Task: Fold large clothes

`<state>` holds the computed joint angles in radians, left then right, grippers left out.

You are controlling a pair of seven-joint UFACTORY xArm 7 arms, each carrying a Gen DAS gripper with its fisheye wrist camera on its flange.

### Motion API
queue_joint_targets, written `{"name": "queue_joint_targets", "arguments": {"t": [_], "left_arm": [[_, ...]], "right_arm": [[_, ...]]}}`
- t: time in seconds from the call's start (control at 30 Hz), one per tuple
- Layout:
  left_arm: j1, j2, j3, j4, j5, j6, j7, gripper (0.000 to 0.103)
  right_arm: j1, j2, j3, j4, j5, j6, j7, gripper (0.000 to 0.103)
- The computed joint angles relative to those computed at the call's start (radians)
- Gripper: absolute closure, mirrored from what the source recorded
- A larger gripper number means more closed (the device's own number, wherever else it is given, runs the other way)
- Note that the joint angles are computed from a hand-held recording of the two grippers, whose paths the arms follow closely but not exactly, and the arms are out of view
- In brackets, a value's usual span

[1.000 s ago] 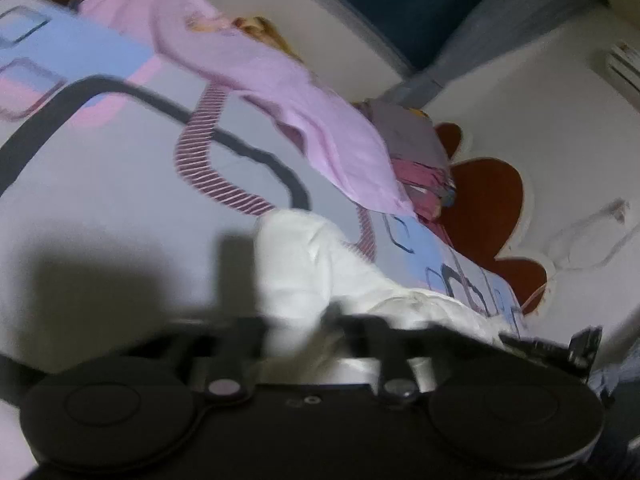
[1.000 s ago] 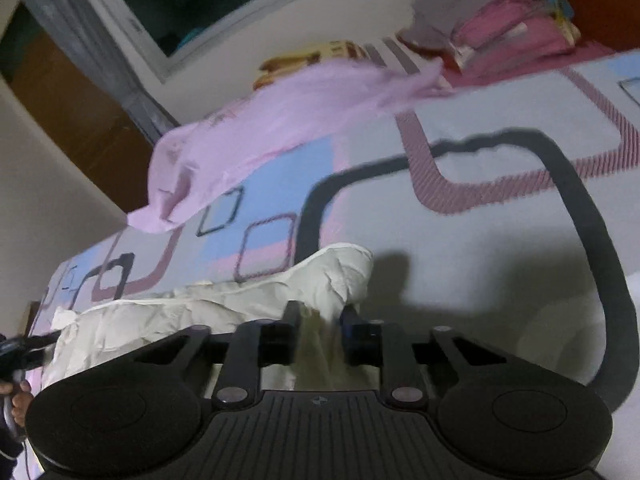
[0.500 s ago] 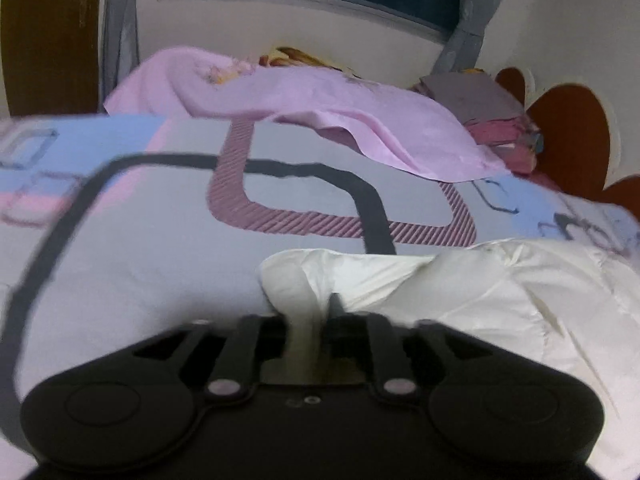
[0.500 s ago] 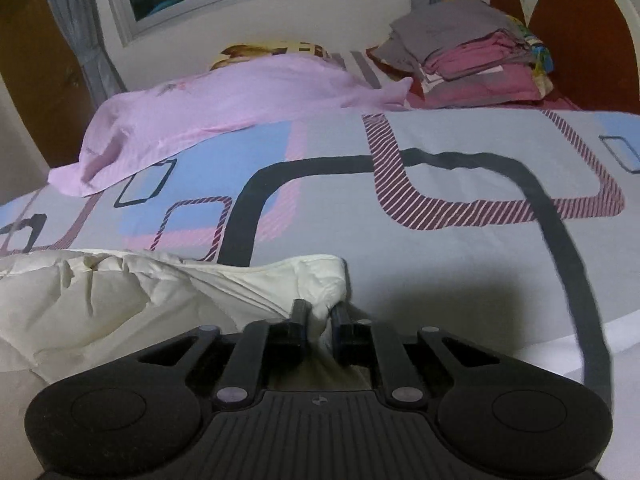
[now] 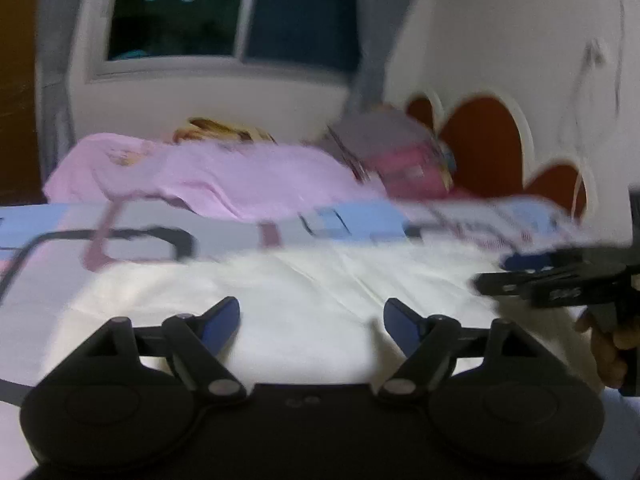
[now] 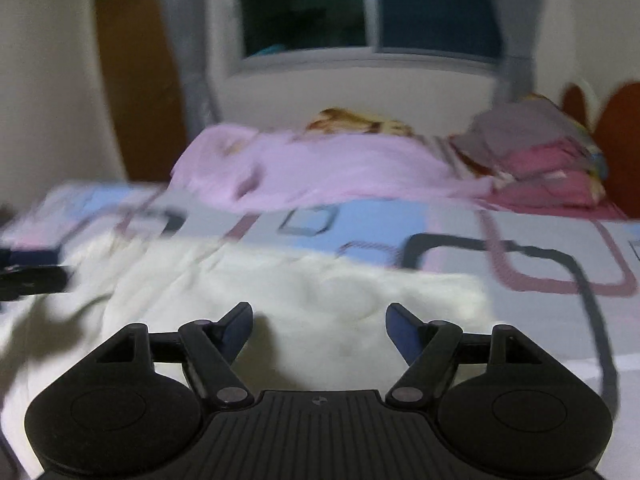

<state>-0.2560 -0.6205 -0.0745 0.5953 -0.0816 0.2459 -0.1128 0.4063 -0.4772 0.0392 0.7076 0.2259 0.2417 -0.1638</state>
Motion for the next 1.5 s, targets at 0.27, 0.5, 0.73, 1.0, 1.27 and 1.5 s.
{"name": "queue_joint_targets", "arguments": {"t": [0.27,0.5,0.73,1.0,1.27,1.5], "left_arm": [[0.225,-0.074,-0.028,-0.084,0.131,0.071,-0.066,0.029],[0.311,-0.612,0.075,-0.264,0.067,0.408,-0.179,0.009],[0.302,-0.972,0.106,-0.434,-0.121,0.58,-0.412,0.016],[0.249,-0.918,0.078,-0.526,-0.203,0.376,-0.608,0.027],[0.219,-0.798,0.106,-0.537,-0.18,0.222,-0.663,0.05],[0.196,-0.823,0.114,-0.493,-0.15,0.263,-0.625,0.081]], "right_arm": [[-0.176,-0.054,0.001,-0.053,-0.115,0.055,0.165,0.03],[-0.221,-0.465,-0.186,-0.245,0.048,0.28,0.201,0.021],[-0.338,-0.881,-0.287,-0.465,0.221,0.535,0.359,0.017],[-0.266,-0.851,-0.266,-0.548,0.394,0.337,0.481,0.017],[-0.122,-0.681,-0.265,-0.505,0.387,0.17,0.486,0.04],[-0.133,-0.76,-0.28,-0.48,0.307,0.256,0.439,0.07]]}}
